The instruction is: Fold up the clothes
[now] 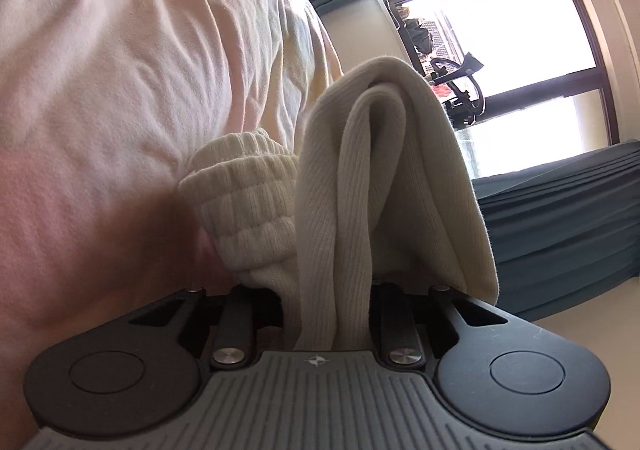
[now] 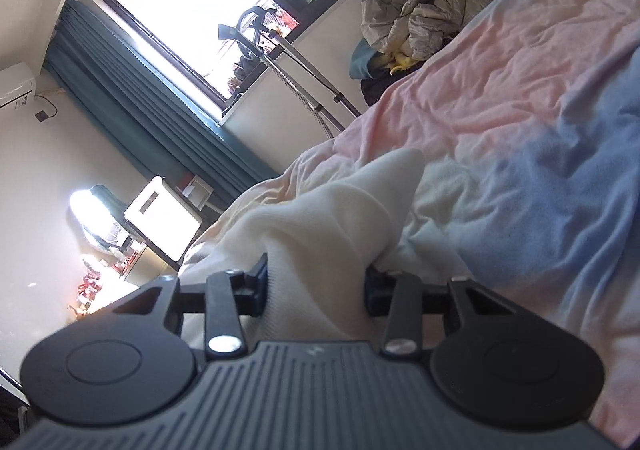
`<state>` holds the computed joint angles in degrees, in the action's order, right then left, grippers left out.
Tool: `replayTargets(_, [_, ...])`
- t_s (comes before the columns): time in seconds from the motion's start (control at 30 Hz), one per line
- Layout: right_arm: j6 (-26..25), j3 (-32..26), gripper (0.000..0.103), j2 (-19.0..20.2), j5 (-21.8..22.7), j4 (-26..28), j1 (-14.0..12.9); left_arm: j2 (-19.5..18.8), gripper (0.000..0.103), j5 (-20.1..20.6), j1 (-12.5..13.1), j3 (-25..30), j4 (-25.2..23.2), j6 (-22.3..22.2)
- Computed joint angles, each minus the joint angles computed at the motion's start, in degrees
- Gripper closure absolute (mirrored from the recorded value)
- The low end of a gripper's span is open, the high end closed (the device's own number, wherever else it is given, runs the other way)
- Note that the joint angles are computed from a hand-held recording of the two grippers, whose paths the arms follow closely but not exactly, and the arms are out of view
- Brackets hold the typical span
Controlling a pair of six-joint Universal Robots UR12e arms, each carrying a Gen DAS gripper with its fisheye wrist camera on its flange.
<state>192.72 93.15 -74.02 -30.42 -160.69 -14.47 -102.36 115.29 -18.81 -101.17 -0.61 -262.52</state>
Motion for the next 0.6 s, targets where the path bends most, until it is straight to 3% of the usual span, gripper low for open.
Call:
replayTargets(0.1, [0.35,-1.2,0.061,-1.26,0.93,-3.17,-1.06,-0.35,0.077,0.01,-0.98,0.95,3.49,-0.39])
replayTargets(0.3, [4.1,-4.49,0.061,-2.01,3.13,-9.04,-6.04,-3.25,0.077,-1.78,-3.75,7.37,4.59,1.36])
replayTargets(0.4, [7.1,-6.28,0.061,-1.46,3.37,-13.54,-9.21,-7.24,0.077,-3.48,-5.44,13.45,5.58,3.73])
replayTargets(0.6, [18.42,-8.11,0.061,1.45,-1.47,-28.48,-15.19,-16.72,0.077,-10.89,-7.84,25.95,6.65,6.43])
